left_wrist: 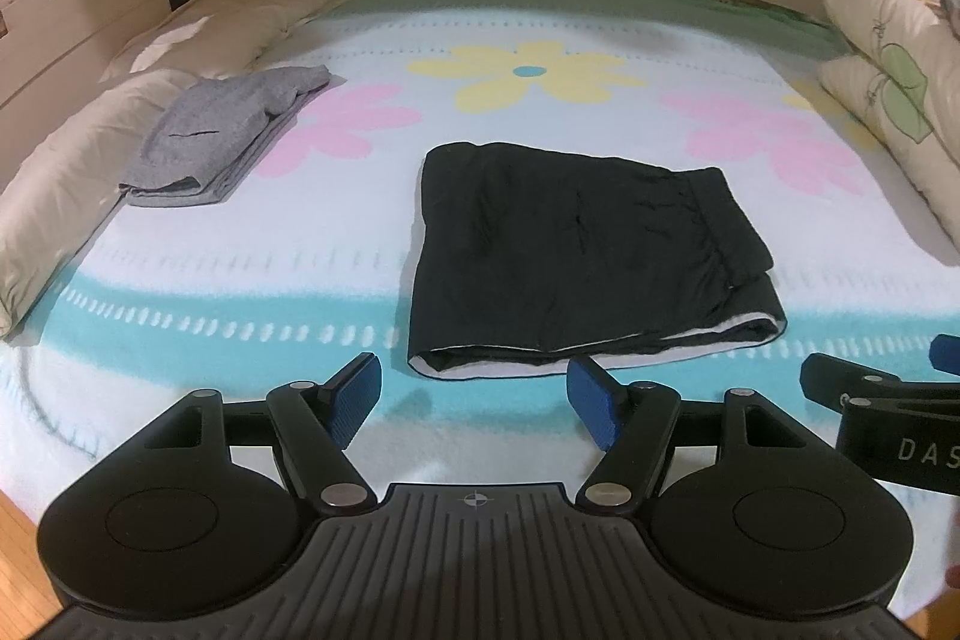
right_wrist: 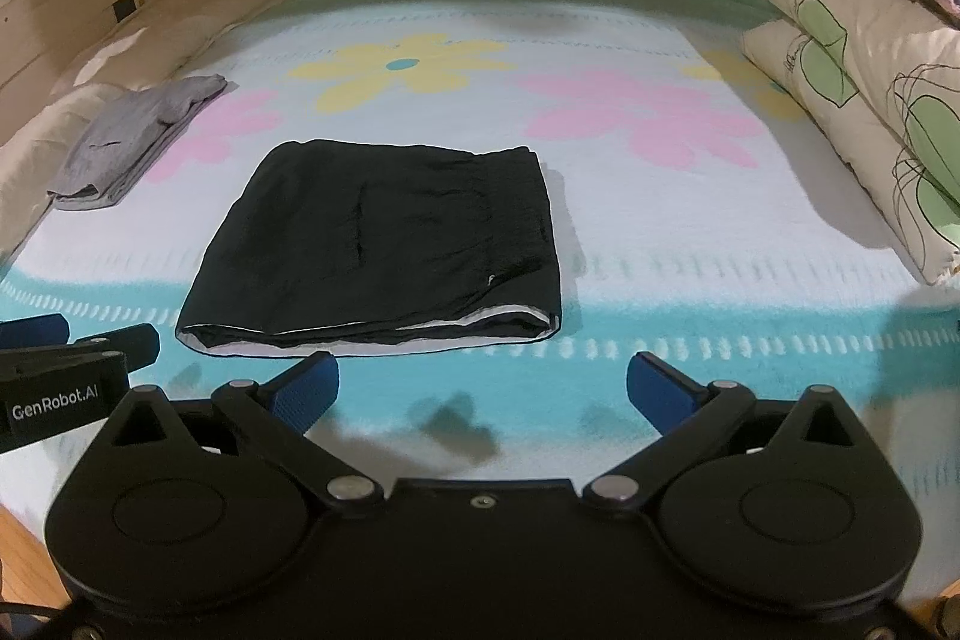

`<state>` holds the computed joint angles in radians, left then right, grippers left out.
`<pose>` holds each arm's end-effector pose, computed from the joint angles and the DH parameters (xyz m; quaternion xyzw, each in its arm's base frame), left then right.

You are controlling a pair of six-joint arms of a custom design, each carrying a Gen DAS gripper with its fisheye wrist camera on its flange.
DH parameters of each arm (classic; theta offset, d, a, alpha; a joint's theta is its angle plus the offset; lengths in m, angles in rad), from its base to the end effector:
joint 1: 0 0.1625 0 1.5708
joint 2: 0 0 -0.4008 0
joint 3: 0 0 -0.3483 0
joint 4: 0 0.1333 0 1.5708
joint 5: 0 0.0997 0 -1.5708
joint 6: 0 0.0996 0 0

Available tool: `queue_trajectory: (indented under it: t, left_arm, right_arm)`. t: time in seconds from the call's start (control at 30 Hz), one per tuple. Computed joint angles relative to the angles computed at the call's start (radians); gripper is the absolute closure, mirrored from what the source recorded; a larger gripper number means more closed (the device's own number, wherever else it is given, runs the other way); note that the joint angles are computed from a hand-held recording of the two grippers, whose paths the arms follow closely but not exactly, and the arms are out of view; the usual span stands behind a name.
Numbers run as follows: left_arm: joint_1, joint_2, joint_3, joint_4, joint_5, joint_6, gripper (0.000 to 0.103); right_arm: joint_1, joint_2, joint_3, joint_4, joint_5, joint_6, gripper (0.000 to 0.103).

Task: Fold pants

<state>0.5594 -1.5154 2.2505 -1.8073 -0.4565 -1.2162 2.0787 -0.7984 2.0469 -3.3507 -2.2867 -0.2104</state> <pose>-0.1760 -0.3730 0.2429 0.0457 0.8316 -0.3674 0.4140 0.3094 -0.4161 0.1049 0.2315 -0.8784 0.2933 0.2979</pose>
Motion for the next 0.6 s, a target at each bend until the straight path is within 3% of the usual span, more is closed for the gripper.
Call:
queue_trajectory:
  t: [0.17, 0.33, 0.6]
  left_arm:
    - [0.000, 0.002, -0.002, 0.002, 0.000, -0.003, 0.036]
    - [0.000, -0.003, 0.000, 0.006, 0.001, 0.001, 0.036]
    - [-0.008, -0.015, 0.015, 0.003, 0.013, -0.005, 0.036]
  right_arm:
    - [-0.002, -0.001, 0.003, -0.011, 0.006, -0.002, 0.001]
    - [-0.029, -0.016, 0.042, -0.076, 0.108, -0.006, 0.001]
    - [-0.012, 0.015, 0.036, -0.129, 0.073, -0.061, 0.000]
